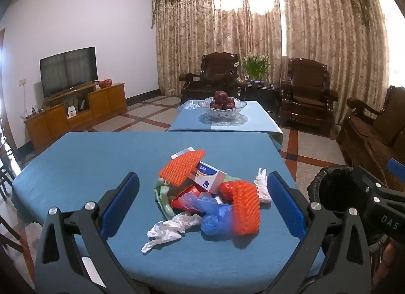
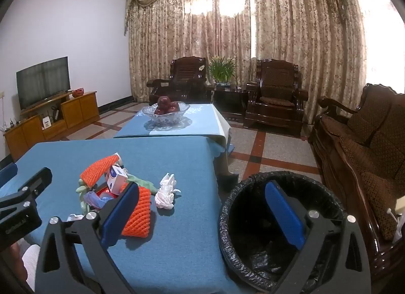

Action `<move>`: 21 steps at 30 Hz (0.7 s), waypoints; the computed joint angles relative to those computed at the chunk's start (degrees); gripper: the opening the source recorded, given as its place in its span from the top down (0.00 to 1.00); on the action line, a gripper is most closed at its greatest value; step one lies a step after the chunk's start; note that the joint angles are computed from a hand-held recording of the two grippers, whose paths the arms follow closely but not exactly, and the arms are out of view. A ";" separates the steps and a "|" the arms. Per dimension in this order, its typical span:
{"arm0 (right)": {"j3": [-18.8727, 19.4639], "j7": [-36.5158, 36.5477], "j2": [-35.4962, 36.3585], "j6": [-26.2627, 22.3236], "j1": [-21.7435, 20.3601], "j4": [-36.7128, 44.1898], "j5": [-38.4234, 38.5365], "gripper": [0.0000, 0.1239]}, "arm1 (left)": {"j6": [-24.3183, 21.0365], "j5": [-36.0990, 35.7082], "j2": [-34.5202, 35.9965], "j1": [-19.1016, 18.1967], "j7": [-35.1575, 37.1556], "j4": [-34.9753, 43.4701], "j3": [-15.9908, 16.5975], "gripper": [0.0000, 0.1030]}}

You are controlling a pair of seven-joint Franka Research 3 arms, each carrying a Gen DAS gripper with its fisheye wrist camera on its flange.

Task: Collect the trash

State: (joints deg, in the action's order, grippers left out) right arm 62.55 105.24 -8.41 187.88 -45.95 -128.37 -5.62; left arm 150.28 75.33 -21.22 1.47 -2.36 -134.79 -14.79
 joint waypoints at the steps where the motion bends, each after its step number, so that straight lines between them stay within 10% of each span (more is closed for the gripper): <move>1: 0.03 0.00 0.01 -0.03 -0.03 0.03 -0.02 0.22 | -0.02 -0.07 -0.05 -0.03 -0.03 0.00 0.01 0.05; 21: 0.67 0.07 -0.01 0.10 -0.70 0.11 0.00 0.22 | 0.36 0.00 -0.39 0.20 0.13 -0.20 0.08 0.05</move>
State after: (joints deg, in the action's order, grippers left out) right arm 63.22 105.31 -8.42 187.98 -46.64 -128.26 -5.62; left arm 150.65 75.33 -21.61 1.66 -2.23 -134.99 -14.71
